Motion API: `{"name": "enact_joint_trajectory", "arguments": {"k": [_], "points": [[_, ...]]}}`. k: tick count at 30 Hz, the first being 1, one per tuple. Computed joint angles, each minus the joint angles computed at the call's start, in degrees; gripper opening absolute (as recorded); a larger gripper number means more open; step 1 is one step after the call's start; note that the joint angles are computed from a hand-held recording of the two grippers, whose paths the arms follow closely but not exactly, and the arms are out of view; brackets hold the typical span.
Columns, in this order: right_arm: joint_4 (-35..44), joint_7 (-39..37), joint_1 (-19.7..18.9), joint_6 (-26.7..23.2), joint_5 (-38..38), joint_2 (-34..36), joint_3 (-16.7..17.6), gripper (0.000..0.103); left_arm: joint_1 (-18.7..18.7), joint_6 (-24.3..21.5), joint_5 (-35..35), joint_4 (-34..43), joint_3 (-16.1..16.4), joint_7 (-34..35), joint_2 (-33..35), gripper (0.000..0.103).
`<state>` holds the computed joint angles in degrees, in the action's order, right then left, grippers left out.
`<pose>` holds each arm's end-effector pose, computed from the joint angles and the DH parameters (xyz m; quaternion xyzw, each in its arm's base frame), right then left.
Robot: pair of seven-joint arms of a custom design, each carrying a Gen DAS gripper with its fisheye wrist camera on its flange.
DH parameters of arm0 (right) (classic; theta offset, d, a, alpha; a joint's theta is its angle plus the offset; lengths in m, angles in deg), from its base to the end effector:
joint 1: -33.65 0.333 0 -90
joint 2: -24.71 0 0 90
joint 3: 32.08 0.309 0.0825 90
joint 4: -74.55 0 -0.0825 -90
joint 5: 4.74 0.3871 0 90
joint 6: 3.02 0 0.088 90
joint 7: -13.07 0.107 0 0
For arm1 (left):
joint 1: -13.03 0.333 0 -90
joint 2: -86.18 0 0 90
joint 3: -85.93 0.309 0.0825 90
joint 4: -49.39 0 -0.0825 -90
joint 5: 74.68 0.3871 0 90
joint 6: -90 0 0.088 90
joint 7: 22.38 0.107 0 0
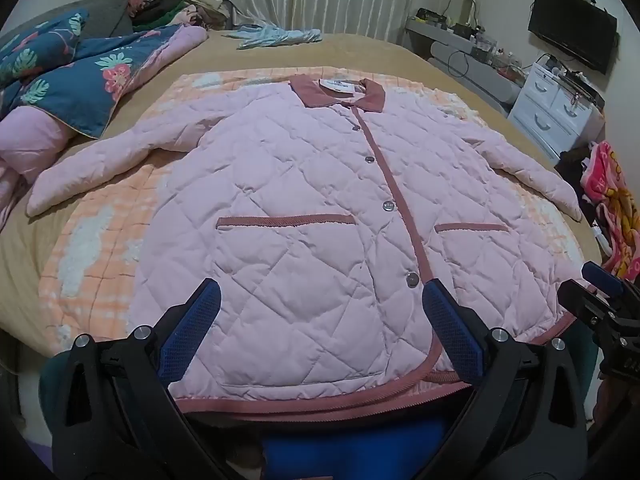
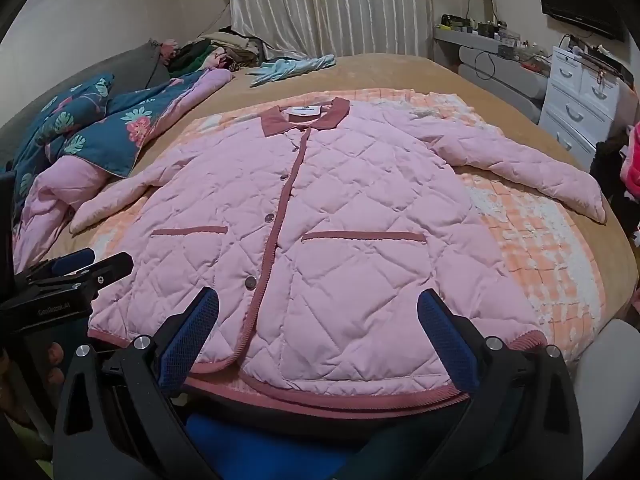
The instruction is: Fold large clothes
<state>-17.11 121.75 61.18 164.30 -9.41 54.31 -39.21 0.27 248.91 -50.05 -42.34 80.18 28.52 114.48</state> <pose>0.6816 0.2773 0.4215 -0.6948 0.6012 -0.2125 0.3326 0.6897 -0.2368 0.4145 -0.6757 0.6488 -0.2830 0.2059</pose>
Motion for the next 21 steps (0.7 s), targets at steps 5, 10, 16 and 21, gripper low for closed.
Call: {"name": "enact_joint_trajectory", "arguments": {"k": [5, 10, 16, 21], "points": [[-1.26, 0.73, 0.46, 0.50, -0.17, -1.01, -0.37, 0.099, -0.11, 0.24, 0.28, 0.12, 0.21, -0.13, 0.11, 0.095], [0.12, -0.63, -0.31, -0.82, 0.18, -0.75, 0.80, 0.099, -0.66, -0.20, 1.03, 0.34, 0.55, -0.98, -0.23, 0.095], [-0.25, -0.82, -0.43, -0.36, 0.25, -0.70, 0.80, 0.099, -0.75, -0.02, 1.47, 0.30, 0.59, -1.55, -0.33, 0.095], [-0.68, -0.42, 0.06, -0.07, -0.05, -0.92, 0.39, 0.099, -0.21, 0.89, 1.49, -0.39, 0.40, -1.17, -0.67, 0.095]]}}
